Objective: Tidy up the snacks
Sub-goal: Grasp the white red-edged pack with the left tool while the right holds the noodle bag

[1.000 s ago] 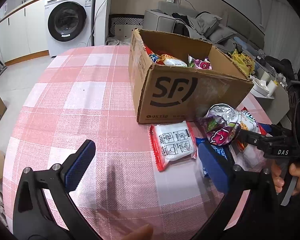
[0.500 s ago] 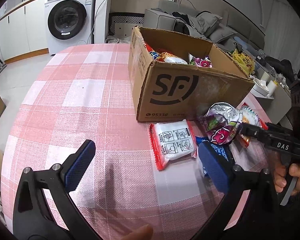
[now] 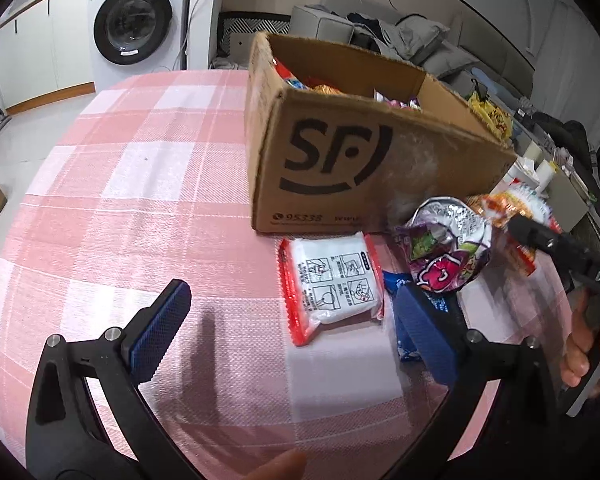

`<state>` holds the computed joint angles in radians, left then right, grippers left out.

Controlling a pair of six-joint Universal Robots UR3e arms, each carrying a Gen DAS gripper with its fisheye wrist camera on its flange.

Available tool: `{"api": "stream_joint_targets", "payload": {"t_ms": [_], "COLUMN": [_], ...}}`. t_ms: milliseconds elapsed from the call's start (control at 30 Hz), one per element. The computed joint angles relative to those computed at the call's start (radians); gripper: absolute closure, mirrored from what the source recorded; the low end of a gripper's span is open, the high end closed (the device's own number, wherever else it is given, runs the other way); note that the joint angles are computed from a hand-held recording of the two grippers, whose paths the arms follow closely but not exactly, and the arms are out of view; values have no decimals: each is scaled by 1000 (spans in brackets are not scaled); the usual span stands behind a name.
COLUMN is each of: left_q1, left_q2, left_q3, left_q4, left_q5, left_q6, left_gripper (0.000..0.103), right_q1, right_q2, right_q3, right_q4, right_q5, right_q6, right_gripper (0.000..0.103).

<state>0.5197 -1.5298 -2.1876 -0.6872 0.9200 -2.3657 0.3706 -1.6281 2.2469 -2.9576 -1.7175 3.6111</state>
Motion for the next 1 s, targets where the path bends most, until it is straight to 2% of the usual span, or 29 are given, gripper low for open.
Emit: {"api": "stream_joint_targets", "payload": {"t_ms": [267, 467, 1000], "left_q1": [-138, -165, -192], "left_q2": [-138, -192, -209], "left_q3": [54, 80, 133], "left_q4": [173, 250, 192], "left_q5": [127, 173, 151], "left_q6": [-156, -210, -214], "left_gripper": [1, 1, 1], "right_q1": [-38, -54, -50], "right_q2": [-110, -150, -145], "right_q3": [46, 59, 59], "right_q4": [28, 43, 40], "right_q5": [13, 19, 17], "right_q6": [-7, -7, -8], "right_gripper": [45, 45, 45]}}
